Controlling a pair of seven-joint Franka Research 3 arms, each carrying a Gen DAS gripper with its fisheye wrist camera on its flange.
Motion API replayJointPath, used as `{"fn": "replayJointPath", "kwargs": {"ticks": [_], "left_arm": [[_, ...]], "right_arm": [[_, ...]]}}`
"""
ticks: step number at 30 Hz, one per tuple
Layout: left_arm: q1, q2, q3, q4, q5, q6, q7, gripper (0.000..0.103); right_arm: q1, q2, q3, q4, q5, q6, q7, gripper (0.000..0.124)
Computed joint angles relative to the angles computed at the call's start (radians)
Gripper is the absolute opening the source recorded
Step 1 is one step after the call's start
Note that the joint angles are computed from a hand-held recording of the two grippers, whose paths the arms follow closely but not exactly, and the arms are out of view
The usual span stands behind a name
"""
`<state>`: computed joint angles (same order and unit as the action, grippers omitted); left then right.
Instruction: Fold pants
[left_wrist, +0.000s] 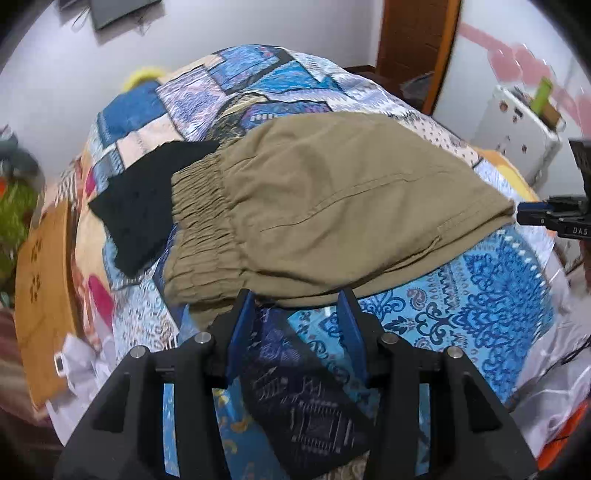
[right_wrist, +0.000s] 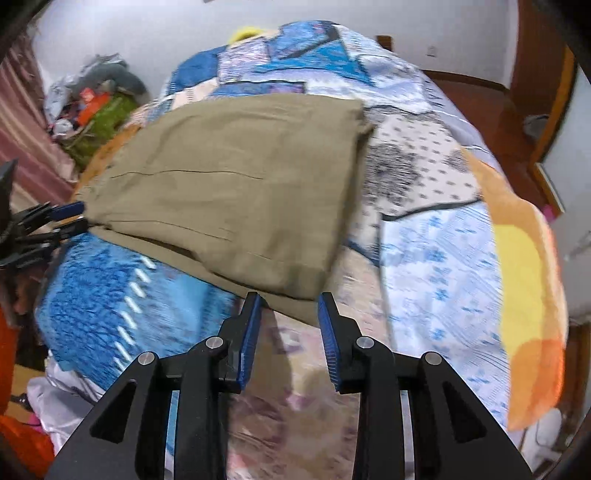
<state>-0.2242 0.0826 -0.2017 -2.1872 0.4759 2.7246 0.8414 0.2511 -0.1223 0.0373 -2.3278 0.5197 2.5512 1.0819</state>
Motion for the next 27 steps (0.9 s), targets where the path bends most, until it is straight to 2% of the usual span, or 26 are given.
{"fn": "replayJointPath", "kwargs": {"ticks": [5,8,11,13,14,15,19,24,27], "left_arm": [[0.018,-0.035,0.024,-0.006,0.083,0.026,-0.139,0.048],[0.039,0.001,0.026,0.029,0.021,0.023,-0.136,0.048],[0.036,0.063,0.031,0.085,0.014,-0.049,-0.129,0.049],[0.033,0.083,0.039,0.082,0.033,-0.046,-0.136,0.056],[0.025,0.082,0.048,0.075,0.067,-0.041,-0.170,0.063],[0.021,0.078,0.055,0.066,0.091,-0.036,-0.198,0.065],[0.054,0.062,0.041,0.021,0.006,0.026,-0.151,0.067],[0.061,0.045,0.037,0.014,-0.038,0.025,-0.117,0.067],[0.063,0.026,0.037,0.014,-0.047,0.021,-0.110,0.067]], "right_arm": [[0.003,-0.021,-0.016,0.017,0.097,0.021,-0.039,0.030],[0.018,0.004,-0.007,0.043,0.139,0.036,-0.059,0.031],[0.028,0.051,0.008,0.064,0.131,0.015,-0.056,0.032],[0.031,0.075,0.017,0.061,0.118,0.023,-0.045,0.032],[0.031,0.081,0.016,0.056,0.150,0.033,-0.063,0.033],[0.026,0.087,0.013,0.060,0.158,0.028,-0.059,0.038],[0.001,0.093,0.003,0.064,0.133,-0.009,-0.028,0.041],[-0.013,0.082,0.002,0.058,0.068,-0.008,-0.001,0.043],[-0.015,0.062,0.010,0.044,-0.030,0.032,0.050,0.043]]}}
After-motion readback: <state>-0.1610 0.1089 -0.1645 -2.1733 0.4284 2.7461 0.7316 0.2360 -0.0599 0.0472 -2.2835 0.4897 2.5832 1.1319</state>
